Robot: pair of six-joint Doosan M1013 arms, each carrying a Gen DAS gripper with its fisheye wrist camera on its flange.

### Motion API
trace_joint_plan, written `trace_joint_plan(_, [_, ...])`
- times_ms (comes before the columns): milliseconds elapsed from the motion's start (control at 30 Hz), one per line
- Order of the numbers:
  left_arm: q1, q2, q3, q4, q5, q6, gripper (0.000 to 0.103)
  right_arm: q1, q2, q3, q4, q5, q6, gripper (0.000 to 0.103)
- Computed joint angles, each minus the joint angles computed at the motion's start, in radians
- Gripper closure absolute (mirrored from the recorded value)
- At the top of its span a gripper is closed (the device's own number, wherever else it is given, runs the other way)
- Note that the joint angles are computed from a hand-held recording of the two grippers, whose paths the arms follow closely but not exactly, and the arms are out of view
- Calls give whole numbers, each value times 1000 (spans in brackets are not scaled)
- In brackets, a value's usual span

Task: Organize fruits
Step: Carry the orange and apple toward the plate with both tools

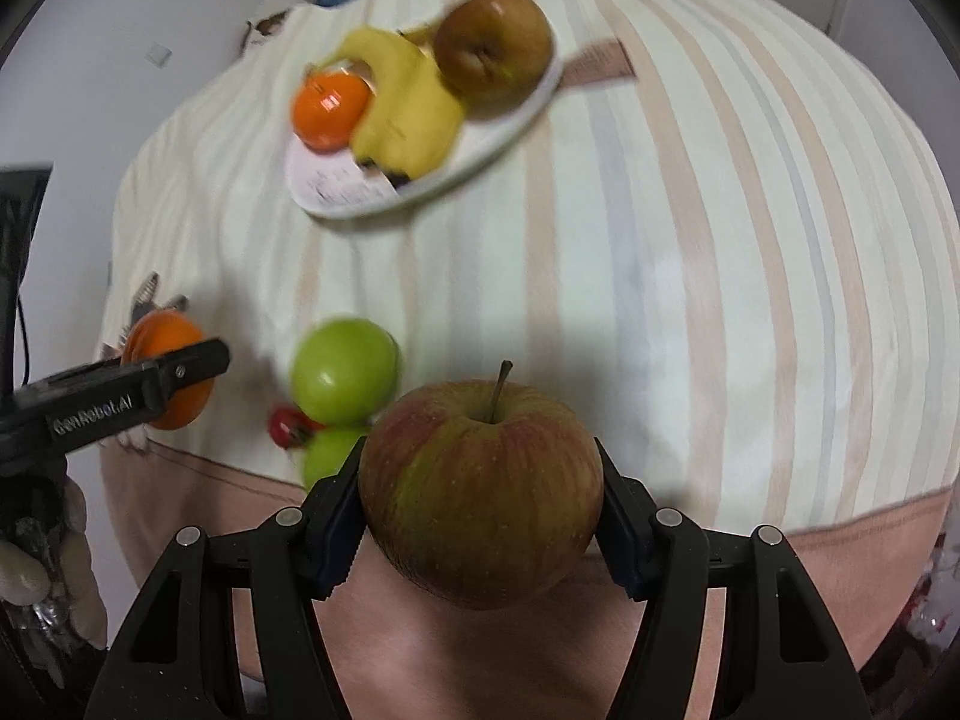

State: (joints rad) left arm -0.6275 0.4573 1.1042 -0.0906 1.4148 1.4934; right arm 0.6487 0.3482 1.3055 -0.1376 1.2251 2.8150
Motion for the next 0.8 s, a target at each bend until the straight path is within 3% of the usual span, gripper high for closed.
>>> trace_joint_plan(100, [11, 43, -80, -64, 33, 5, 39, -15, 18, -46, -17, -2, -25, 35])
trace_joint_plan(433, [4, 220, -367, -73, 107, 37, 39, -95, 40, -168, -110, 16, -123, 35])
trace_joint_plan(633, [-5, 252, -381, -91, 123, 19, 39, -172, 76, -259, -122, 37, -223, 35])
trace_joint_plan(800, [-6, 259, -365, -101, 132, 3, 39, -234, 127, -315, -55, 52, -291, 35])
